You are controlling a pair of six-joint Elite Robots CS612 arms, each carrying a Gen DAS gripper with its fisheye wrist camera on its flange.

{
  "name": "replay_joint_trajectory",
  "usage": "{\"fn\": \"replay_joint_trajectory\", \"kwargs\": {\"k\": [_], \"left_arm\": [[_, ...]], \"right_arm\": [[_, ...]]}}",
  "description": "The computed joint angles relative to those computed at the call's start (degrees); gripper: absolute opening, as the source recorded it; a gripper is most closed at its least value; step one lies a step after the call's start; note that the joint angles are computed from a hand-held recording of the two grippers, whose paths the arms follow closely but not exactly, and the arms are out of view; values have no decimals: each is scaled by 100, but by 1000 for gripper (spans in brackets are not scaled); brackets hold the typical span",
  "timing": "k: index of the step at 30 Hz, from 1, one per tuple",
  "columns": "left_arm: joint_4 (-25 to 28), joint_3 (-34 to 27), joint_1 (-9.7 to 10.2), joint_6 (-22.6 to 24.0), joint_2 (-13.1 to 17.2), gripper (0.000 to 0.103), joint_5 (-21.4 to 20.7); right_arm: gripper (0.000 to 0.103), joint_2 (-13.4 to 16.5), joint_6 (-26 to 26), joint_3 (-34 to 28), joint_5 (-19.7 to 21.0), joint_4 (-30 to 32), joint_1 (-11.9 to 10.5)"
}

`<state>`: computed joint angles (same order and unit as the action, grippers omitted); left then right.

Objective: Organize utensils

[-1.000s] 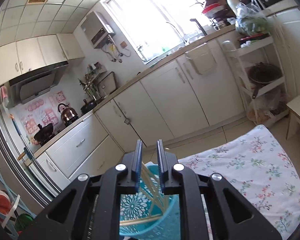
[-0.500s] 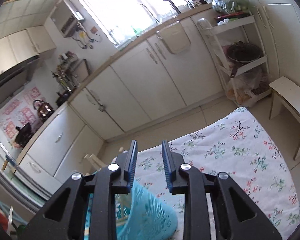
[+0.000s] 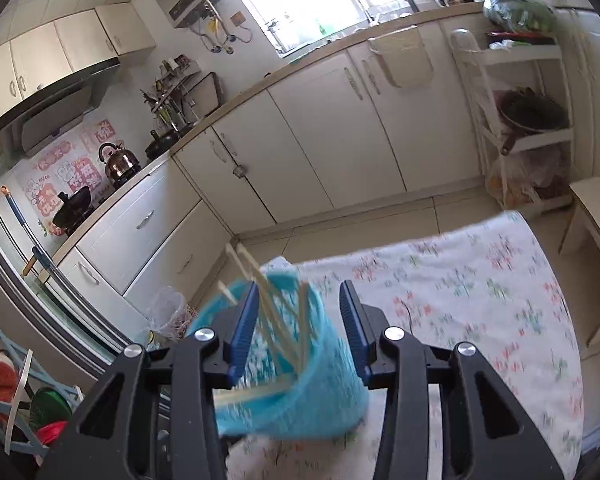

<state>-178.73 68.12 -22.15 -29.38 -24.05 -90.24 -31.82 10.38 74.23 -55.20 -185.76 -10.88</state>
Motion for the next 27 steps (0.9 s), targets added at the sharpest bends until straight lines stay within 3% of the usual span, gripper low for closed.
{"fn": "replay_joint_trajectory", "kwargs": {"k": [2,4,8,11,16,18,20,22,27], "left_arm": [[292,40,-50,-2,-84,95,374],[398,137,-71,10,-167,95,522],[297,519,-131,230,-428,95,582],[374,832,-258,438,-701,95,994],[321,1374,-504,716,-1172,96,1809],[144,1617,-549,748,-1373,96,1820],[-14,1844,-577,938,-1572,96,1705],[-105,2087,-654,1035,-1788,96,1928],[-50,2600,-786,858,-2239,96,2153]], "right_arm": [[47,-129,-60,373,-94,-106,-24],[56,-288,-235,846,-277,-105,-41],[61,-540,-507,1443,-599,301,-27],[67,-708,-614,1757,-748,520,19],[88,-986,-820,2125,-961,194,120],[94,-1118,-859,2298,-1003,-84,142],[95,-1254,-881,2497,-929,-255,142],[96,-1392,-830,2623,-861,-286,139],[96,-1700,-865,3007,-1151,-343,206]]}}
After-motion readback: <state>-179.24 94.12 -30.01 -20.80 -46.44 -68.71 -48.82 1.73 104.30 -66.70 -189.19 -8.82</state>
